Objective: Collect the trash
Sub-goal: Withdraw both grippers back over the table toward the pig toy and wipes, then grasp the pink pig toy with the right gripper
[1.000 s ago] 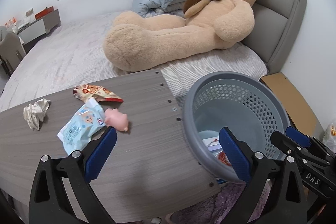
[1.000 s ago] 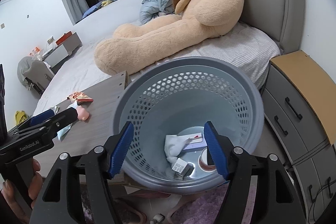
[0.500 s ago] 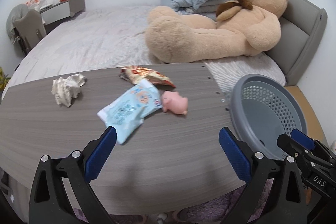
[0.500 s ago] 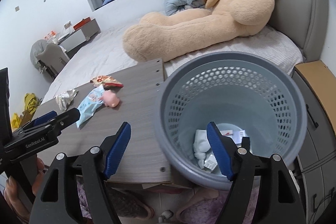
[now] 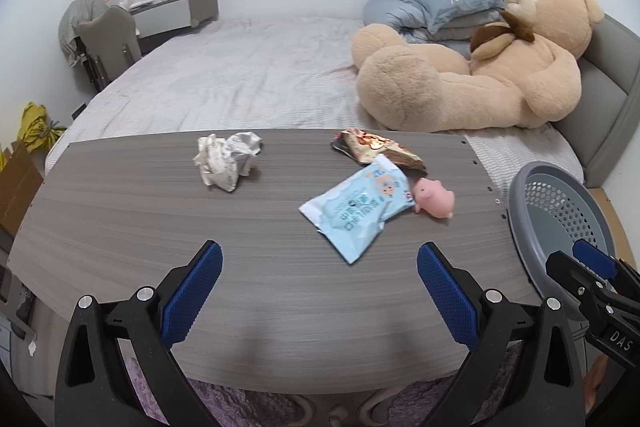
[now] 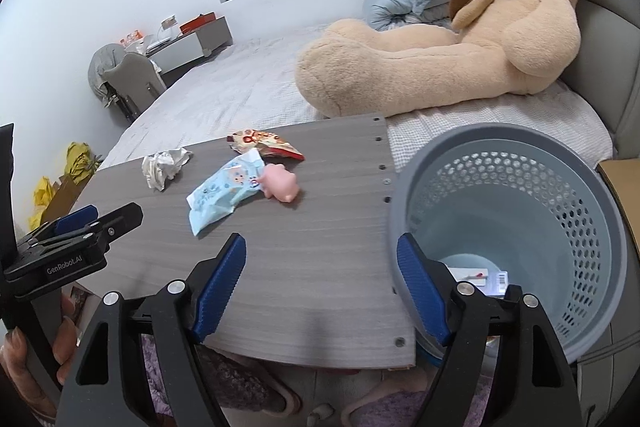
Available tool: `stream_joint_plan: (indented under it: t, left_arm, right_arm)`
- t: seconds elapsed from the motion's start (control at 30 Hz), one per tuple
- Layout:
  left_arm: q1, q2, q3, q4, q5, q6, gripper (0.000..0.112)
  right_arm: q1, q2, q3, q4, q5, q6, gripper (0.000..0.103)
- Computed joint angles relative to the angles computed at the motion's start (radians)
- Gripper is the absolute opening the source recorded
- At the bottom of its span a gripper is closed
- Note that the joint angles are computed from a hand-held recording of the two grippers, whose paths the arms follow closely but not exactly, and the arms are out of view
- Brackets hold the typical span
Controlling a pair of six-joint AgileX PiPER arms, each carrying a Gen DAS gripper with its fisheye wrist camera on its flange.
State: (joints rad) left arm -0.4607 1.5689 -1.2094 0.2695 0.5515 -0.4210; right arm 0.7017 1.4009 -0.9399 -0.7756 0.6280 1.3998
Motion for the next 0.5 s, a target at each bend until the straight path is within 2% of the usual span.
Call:
stream_joint_plan:
  t: [0.2,0.43,0.5]
  left_arm:
    - [0.043,0.003,-0.005,-0.018,0.002,0.035,0.096]
    - [0.105,0.07,-0.053,-0.153,-0.003,0.156,0.096]
    - [0.115,0.096,-0.074,-0.151,-0.004,0.152,0.096]
  right_arm:
    - [-0.027,0.096,-0.098,0.076,-0.025,-0.109,0.077]
    - [-0.074,0.21,-0.209,0.183,-0.037,-0.257,0.078]
    - [-0.089,0.244,-0.241,0.212,-0.038,-0.297,0.078]
